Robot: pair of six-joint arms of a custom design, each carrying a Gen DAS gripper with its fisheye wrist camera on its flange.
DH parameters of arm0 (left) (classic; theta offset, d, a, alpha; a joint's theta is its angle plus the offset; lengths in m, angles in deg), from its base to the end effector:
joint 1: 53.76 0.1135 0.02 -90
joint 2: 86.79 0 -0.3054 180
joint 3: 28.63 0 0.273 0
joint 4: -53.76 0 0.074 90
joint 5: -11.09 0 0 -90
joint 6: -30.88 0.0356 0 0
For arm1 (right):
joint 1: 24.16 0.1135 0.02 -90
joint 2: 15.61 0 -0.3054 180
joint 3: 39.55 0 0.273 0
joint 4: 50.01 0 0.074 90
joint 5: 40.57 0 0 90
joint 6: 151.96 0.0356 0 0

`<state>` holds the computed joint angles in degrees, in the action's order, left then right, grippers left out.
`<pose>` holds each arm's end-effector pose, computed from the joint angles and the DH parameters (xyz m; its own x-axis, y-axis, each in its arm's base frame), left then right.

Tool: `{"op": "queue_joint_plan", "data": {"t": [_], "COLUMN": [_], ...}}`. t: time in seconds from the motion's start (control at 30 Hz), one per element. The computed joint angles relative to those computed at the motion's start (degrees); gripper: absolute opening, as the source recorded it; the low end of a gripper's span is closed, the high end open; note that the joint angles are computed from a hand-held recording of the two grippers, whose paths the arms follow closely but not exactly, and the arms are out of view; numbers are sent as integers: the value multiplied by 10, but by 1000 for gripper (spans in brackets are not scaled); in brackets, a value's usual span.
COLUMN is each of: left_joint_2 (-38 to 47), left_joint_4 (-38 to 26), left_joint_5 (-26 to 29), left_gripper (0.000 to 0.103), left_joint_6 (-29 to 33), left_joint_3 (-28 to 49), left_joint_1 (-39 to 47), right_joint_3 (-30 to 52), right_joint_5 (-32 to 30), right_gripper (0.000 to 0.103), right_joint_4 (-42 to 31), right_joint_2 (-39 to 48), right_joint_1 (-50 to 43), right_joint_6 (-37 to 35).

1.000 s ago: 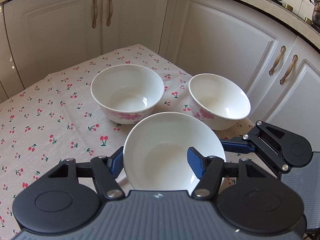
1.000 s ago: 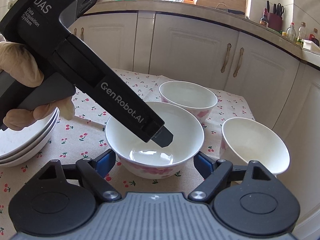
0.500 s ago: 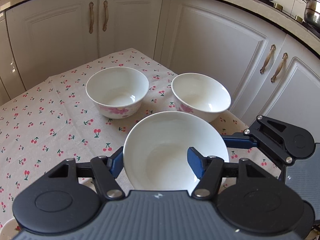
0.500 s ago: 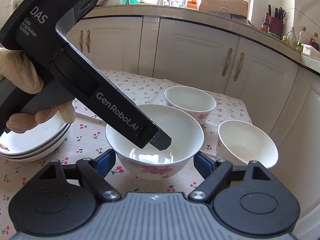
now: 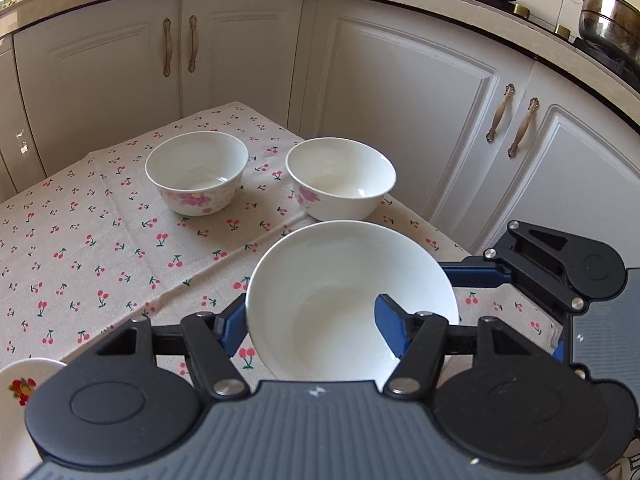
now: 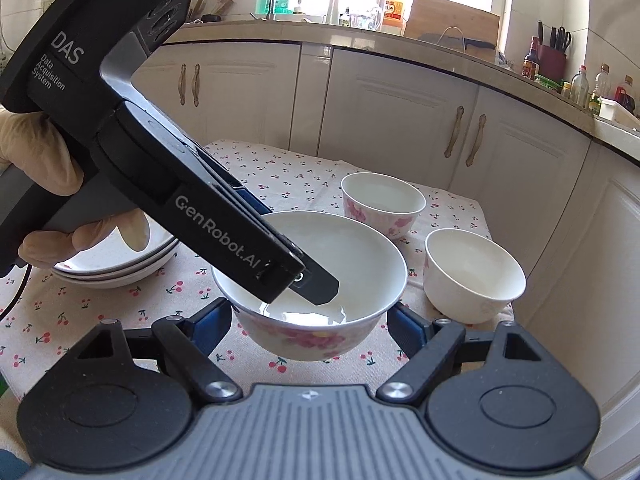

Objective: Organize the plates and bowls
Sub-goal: 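Lift the bowl with the left tool and carry it toward another bowl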

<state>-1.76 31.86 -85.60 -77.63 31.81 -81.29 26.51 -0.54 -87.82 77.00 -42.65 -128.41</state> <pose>0.2831 -0.1429 0.2248 -0.7330 0.0265 -0.6797 0.1637 0.9767 -0.1385 0.3122 -0.0756 0.2092 -0.2405 -0.5413 -0.8057 -0.8278 0.5478 -0.1209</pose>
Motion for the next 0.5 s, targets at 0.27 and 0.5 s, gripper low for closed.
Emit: {"op": "queue_joint_plan", "data": {"t": [0.27, 0.5], "left_joint_2": [-14, -7], "left_joint_4": [9, 11], "left_joint_5": [-19, -42], "left_gripper": [65, 65], "left_joint_6": [-36, -51], "left_joint_3": [-25, -34], "left_joint_1": [-49, -80], "right_joint_3": [7, 18], "right_joint_5": [-19, -22], "right_gripper": [88, 88], "right_joint_4": [-83, -129], "right_joint_2": [0, 17], "right_joint_1": [-51, -75], "right_joint_6": [-90, -137]}}
